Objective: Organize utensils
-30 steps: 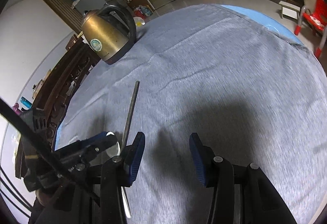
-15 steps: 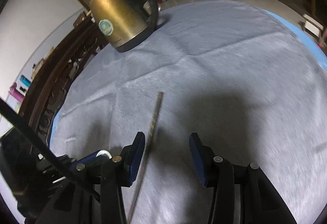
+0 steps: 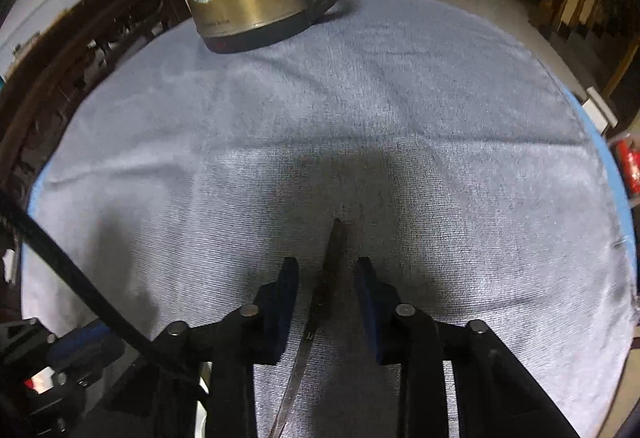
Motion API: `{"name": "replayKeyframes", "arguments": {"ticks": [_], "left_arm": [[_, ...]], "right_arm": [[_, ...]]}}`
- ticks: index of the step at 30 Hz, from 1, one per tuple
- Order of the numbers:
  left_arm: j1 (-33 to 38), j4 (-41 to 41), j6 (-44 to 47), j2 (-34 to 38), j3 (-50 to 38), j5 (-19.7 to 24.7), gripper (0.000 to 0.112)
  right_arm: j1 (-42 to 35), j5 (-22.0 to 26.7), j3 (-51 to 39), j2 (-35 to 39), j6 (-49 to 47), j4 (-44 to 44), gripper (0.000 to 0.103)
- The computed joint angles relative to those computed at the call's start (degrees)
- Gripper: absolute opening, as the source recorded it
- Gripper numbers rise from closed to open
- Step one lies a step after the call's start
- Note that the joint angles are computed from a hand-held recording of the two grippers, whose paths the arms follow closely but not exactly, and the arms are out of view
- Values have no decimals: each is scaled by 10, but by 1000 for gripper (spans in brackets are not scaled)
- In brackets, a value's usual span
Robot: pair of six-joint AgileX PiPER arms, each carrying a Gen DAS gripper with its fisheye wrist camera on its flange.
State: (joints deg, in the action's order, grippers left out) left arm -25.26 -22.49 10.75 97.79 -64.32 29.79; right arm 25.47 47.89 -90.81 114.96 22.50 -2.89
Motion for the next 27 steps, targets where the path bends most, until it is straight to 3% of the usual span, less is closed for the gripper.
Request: {"name": "replayKeyframes", "arguments": {"ticks": [1,2,9,16,18,22,27], "left_arm": [[-3,-9,8,0,2,1,6],[-7,-10,9,1,2,1,6],[-26,-27,-13,50,-32,47,21],[-46,-21,-33,66,-45,27,26],[-49,-13,-43,67,-44,20,7],[-53,18,-73,64,-39,3,5],[-56,73,-126,34,-23,-11,4]], "right_arm": [[3,-1,2,0,9,-12,13],[2,-6,9,-4,11,-16,10],[-18,-75,92,-45,-12,7,7],[-40,-111,162,-89,-63,52,7],[-43,-120,180,-101,-75,64,7],[-56,-158,218,-123,-138,129,7],[-90,-192,266,-157,-296,300,7]]}}
